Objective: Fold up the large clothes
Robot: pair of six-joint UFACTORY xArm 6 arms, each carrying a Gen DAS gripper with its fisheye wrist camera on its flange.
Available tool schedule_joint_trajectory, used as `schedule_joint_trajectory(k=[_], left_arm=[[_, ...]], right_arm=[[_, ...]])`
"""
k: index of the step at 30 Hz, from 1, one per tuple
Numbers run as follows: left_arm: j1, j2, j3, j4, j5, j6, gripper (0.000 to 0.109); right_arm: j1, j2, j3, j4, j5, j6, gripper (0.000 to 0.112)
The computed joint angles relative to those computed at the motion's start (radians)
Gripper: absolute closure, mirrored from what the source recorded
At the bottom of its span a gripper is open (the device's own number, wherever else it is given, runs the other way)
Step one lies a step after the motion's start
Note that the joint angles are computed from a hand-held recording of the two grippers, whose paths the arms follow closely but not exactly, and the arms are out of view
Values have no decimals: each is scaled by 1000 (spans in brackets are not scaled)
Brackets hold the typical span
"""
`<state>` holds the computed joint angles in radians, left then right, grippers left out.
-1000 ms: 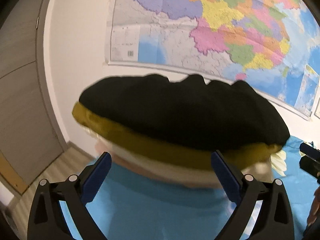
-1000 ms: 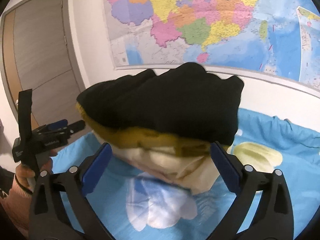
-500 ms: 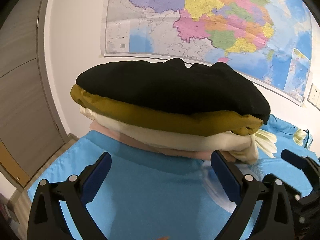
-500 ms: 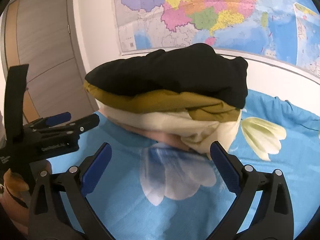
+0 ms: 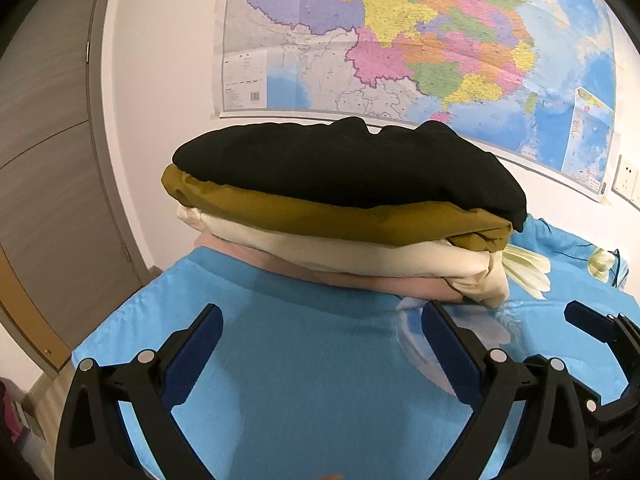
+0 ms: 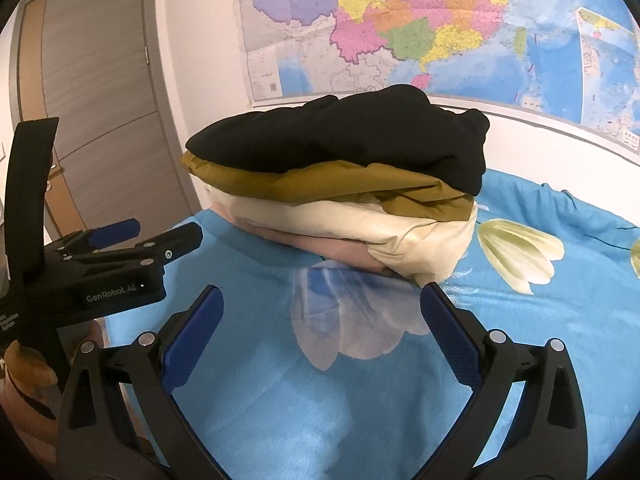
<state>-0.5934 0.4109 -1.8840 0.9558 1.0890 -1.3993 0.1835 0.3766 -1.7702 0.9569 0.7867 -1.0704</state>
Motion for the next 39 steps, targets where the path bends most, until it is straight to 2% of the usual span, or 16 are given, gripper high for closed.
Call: schedule_joint_trajectory(k=[16, 39], left_arm=[[-37, -28, 35, 31, 19, -24, 12], [-51, -39, 57, 29, 18, -31, 12]], right_arm=[[-2, -85, 114, 41, -27, -49, 15], [-14, -109, 148, 66, -24, -65, 15]])
